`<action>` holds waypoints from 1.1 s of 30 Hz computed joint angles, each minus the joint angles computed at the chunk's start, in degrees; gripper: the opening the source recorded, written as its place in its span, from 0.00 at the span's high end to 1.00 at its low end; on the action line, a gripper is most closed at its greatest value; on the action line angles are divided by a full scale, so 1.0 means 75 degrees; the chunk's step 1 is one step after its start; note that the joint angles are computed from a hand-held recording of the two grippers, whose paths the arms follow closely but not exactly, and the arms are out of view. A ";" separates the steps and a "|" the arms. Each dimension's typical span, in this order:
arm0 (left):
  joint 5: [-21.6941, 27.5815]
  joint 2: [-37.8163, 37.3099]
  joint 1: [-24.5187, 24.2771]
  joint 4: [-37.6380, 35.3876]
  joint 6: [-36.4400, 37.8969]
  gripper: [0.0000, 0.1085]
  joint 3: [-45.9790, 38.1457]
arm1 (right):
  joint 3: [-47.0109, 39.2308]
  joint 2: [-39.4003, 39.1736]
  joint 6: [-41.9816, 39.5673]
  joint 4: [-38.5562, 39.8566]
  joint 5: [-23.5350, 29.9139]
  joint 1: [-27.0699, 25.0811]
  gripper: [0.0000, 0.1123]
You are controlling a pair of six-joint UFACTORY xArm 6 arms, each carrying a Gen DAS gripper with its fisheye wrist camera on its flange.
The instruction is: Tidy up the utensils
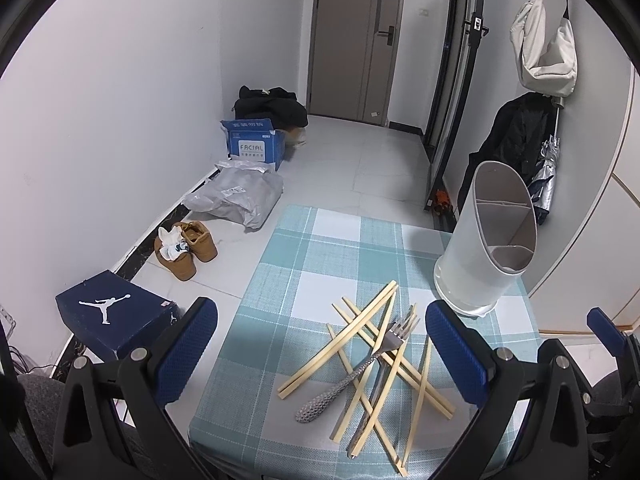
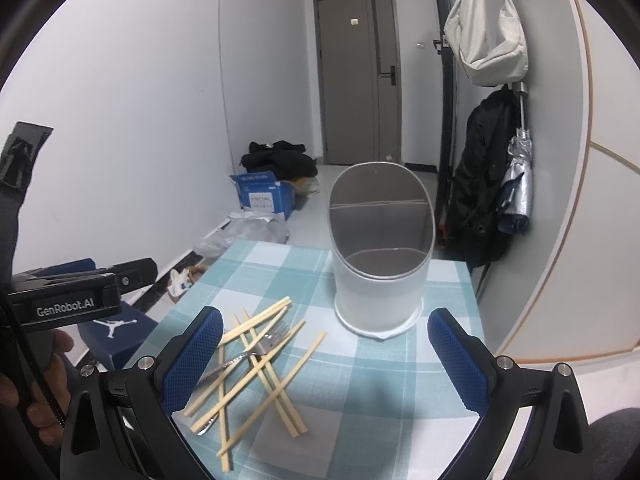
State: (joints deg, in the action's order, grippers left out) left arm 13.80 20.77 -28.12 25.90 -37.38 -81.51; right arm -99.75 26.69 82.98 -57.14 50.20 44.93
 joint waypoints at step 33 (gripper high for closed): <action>0.0193 0.0217 -0.0004 -0.0528 0.0282 0.06 -0.0275 | 0.0307 -0.0082 0.0285 0.0232 -0.1083 -0.0271 0.08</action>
